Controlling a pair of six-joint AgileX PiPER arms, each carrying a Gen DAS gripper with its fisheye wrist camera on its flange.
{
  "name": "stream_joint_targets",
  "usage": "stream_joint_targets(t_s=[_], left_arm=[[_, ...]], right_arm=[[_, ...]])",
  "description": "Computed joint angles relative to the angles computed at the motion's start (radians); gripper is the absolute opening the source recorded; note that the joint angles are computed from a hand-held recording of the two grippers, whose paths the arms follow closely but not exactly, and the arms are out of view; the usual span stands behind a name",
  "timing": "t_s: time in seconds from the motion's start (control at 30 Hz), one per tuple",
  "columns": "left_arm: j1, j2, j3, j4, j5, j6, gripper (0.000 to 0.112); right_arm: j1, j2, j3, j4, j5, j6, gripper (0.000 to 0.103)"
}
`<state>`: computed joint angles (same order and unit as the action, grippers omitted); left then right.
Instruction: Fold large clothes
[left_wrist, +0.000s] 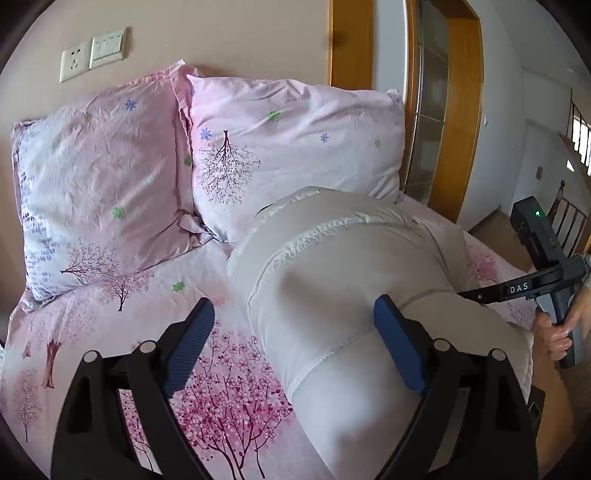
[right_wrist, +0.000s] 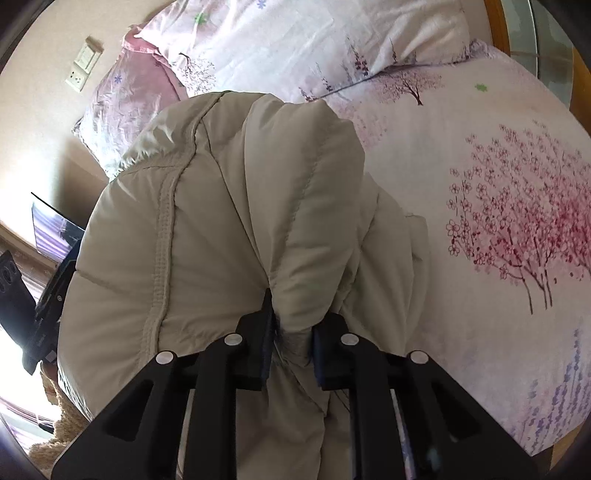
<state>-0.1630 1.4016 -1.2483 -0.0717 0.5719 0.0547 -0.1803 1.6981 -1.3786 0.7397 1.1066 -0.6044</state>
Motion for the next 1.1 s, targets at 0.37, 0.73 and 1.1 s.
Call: stream_joint_targets(t_s=[0.37, 0.73, 1.1], left_arm=[[0.016, 0.033, 0.037, -0.001, 0.007, -0.021, 0.089], [0.018, -0.006, 0.102, 0.049, -0.027, -0.065, 0.089], [0.040, -0.008, 0.157, -0.094, -0.067, 0.038, 0.090]], right_arm=[[0.006, -0.190, 0.122, -0.060, -0.139, 0.024, 0.037], [0.076, -0.448, 0.423, -0.074, -0.290, -0.091, 0.034], [0.062, -0.324, 0.468, 0.012, -0.337, -0.168, 0.035]])
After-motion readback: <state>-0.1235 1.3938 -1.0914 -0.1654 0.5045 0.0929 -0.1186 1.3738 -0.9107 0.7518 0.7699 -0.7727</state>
